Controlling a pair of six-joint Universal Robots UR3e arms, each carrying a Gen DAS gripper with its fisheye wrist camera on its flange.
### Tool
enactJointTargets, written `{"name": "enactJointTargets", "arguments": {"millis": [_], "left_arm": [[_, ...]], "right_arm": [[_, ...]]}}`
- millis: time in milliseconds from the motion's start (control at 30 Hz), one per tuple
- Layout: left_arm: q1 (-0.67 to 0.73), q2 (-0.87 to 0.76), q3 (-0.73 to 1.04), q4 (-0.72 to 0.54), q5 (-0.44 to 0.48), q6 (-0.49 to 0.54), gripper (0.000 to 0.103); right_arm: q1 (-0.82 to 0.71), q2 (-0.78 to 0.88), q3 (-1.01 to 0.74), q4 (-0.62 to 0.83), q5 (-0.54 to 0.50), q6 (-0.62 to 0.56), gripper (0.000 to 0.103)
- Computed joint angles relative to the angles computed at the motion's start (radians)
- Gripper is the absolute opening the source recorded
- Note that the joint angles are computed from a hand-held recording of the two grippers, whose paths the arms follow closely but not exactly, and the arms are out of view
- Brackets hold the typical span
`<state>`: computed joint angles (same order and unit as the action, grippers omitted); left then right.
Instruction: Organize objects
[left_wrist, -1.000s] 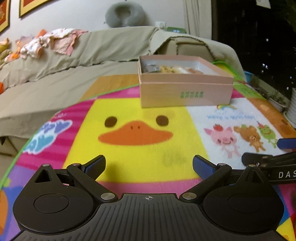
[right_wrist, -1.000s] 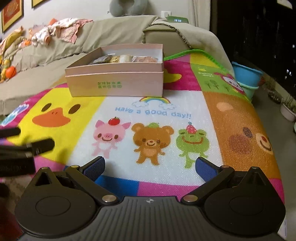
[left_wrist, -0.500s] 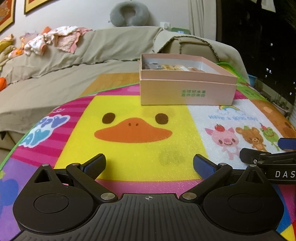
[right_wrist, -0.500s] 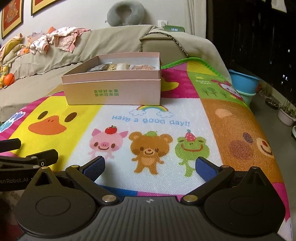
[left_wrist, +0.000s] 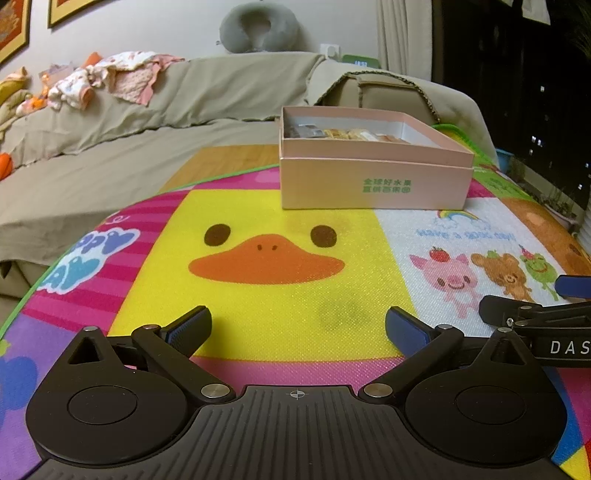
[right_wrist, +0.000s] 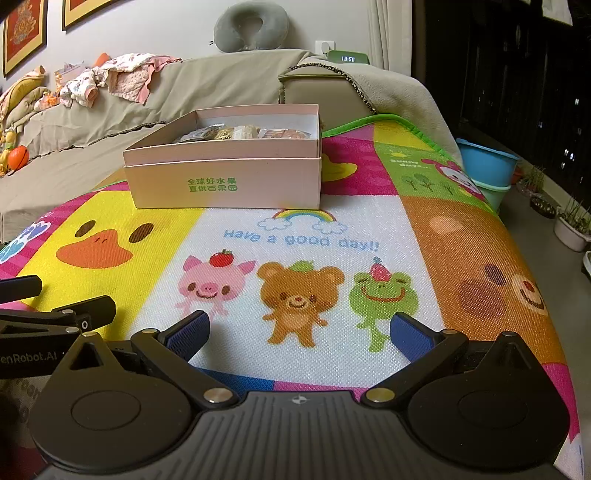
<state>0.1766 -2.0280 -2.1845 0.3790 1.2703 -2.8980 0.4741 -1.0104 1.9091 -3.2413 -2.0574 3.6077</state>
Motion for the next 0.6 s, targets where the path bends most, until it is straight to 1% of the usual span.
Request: {"name": "enactJointTargets", "arguments": {"millis": [600], "left_arm": [[0.001,0.002,0.004,-0.007,0.0,0.002,0.103]], "right_arm": [[0.001,-0.003,0.004,0.0,0.0,0.0,0.103]]}}
